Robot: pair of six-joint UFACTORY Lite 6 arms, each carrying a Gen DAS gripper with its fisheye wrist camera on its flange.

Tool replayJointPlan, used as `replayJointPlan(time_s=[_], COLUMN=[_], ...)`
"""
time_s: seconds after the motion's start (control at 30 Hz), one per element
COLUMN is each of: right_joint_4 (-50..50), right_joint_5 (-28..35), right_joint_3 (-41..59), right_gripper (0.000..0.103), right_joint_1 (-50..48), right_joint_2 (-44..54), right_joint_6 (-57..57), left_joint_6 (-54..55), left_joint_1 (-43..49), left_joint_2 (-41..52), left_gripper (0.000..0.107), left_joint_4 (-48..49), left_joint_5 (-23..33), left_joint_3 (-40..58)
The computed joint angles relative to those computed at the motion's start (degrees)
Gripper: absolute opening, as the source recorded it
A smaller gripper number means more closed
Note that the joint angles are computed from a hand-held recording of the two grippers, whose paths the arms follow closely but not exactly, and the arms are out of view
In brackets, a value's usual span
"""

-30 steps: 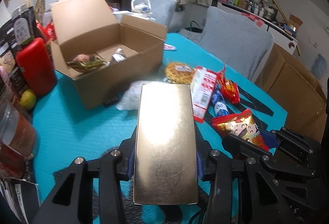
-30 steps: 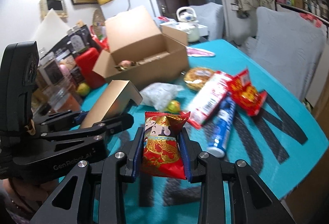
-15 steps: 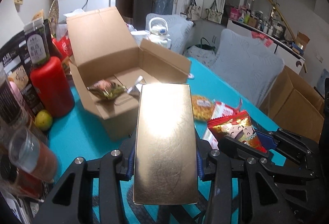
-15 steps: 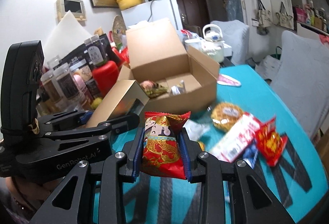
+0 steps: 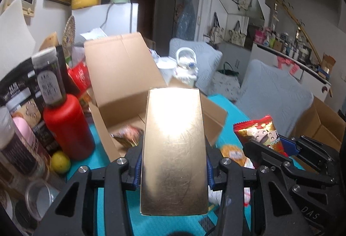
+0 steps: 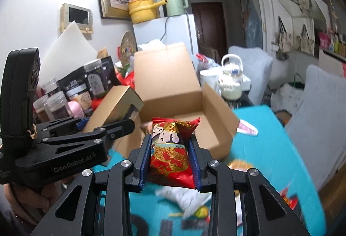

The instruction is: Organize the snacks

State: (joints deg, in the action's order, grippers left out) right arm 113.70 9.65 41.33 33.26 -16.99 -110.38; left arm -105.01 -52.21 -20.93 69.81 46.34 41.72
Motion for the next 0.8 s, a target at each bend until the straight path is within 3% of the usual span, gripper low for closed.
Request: replayJointPlan(time_s=[0.3, 0.6, 0.8], right_joint_4=[0.16, -9.36, -25.78], right_joint_5=[2.02, 2.47, 4.09], right_joint_3=[12.20, 27.27, 38.83], right_gripper=[0.032, 0.032, 0.032], right_joint_1=[-1.40, -2.79, -4.10], right_joint_2=[11.18, 25.02, 35.61], right_joint_6=[-3.02, 5.78, 23.20], left_joint_6=[2.57, 2.06, 2.70], left_joint_1=[11.29, 22.84, 28.41], left_joint_2=[1.38, 9.69, 16.73], left_gripper=[0.043, 0.043, 0.043], left_joint_4=[5.12, 9.95, 10.48], left_joint_5=[-5.23, -14.28, -19.70], left_joint_3=[4.65, 11.81, 17.18])
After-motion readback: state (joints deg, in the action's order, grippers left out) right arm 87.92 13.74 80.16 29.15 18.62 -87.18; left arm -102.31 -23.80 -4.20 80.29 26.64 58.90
